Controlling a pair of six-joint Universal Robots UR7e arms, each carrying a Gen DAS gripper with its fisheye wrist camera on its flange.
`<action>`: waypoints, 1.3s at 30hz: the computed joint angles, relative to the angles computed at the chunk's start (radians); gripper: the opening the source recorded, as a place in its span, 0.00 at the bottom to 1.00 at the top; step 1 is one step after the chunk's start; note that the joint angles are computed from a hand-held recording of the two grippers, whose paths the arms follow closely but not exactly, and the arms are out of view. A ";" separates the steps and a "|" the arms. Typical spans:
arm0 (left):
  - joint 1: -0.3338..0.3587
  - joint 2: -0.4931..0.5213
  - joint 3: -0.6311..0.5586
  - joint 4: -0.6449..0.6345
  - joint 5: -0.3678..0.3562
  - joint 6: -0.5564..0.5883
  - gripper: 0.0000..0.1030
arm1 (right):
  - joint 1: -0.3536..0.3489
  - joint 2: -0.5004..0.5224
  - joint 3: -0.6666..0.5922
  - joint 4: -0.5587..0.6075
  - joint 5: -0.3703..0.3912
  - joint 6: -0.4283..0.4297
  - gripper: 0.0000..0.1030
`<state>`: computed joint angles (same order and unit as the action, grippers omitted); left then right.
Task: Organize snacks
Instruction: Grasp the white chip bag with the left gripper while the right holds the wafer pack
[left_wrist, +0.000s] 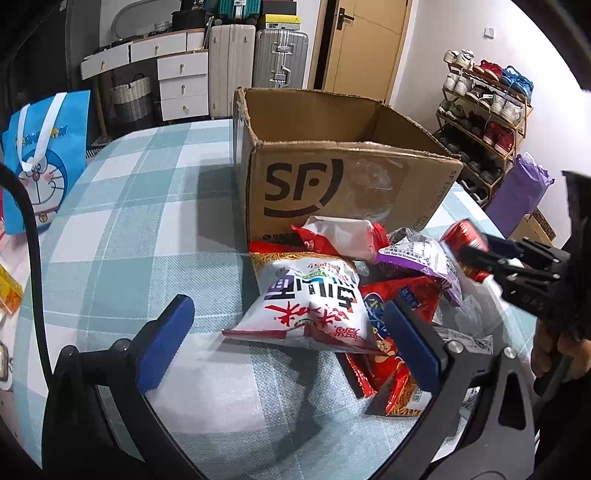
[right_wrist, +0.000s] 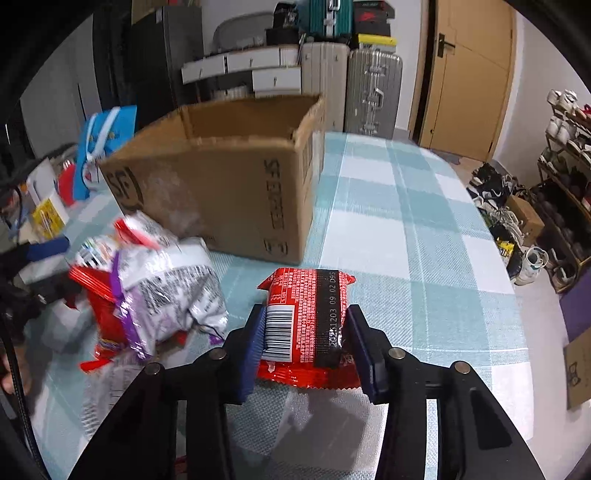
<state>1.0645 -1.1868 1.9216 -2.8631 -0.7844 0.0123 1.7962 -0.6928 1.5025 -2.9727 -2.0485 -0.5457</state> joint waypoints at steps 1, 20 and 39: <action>0.004 0.003 -0.002 -0.002 -0.008 -0.003 0.99 | 0.001 -0.007 0.007 -0.008 0.013 0.003 0.43; 0.086 0.015 -0.038 0.015 -0.169 -0.064 0.71 | -0.004 -0.056 0.043 -0.008 0.112 0.039 0.43; 0.060 -0.039 0.007 -0.019 -0.188 0.007 0.44 | -0.006 -0.072 0.062 -0.033 0.140 0.034 0.43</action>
<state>1.1241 -1.2253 1.9284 -2.8819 -0.9724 0.0196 1.7903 -0.7653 1.5644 -3.0052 -1.9085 -0.5117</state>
